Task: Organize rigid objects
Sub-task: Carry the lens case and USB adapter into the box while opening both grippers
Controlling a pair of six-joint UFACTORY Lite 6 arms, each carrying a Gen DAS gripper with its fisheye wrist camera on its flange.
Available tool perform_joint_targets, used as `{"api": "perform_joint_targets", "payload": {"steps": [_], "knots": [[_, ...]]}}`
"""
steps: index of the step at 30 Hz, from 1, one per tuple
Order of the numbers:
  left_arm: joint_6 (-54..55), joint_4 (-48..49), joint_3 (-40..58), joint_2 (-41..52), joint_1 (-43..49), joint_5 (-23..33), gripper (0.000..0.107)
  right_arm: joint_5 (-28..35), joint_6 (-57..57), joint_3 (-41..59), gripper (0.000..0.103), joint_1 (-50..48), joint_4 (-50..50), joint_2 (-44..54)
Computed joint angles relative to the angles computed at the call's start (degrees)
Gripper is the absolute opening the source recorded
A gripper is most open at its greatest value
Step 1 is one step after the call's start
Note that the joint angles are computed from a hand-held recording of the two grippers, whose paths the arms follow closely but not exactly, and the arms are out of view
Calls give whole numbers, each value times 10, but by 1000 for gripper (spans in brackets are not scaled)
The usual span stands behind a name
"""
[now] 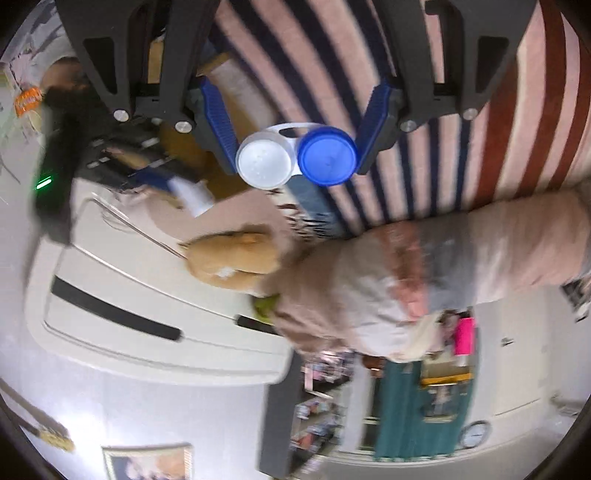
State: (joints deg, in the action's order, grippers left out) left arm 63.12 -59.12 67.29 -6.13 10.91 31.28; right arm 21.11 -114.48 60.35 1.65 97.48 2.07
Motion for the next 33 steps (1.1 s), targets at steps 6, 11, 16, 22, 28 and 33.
{"api": "perform_joint_targets", "payload": {"steps": [6,11,16,22,28,33], "knots": [[-181,155,124,111,-152,-22,59,31,201,96,23,-74,-217,129],[-288,261,189,178,-210,-22,59,62,238,112,23,-104,-297,157],[-309,292,220,212,-213,-12,59,90,254,127,32,-118,-332,171],[-326,320,241,235,-220,6,59,89,235,106,33,-126,-310,144],[-402,403,315,306,-250,35,59,109,199,82,34,-154,-288,120],[-476,488,369,362,-275,55,59,119,184,76,34,-168,-286,116]]}}
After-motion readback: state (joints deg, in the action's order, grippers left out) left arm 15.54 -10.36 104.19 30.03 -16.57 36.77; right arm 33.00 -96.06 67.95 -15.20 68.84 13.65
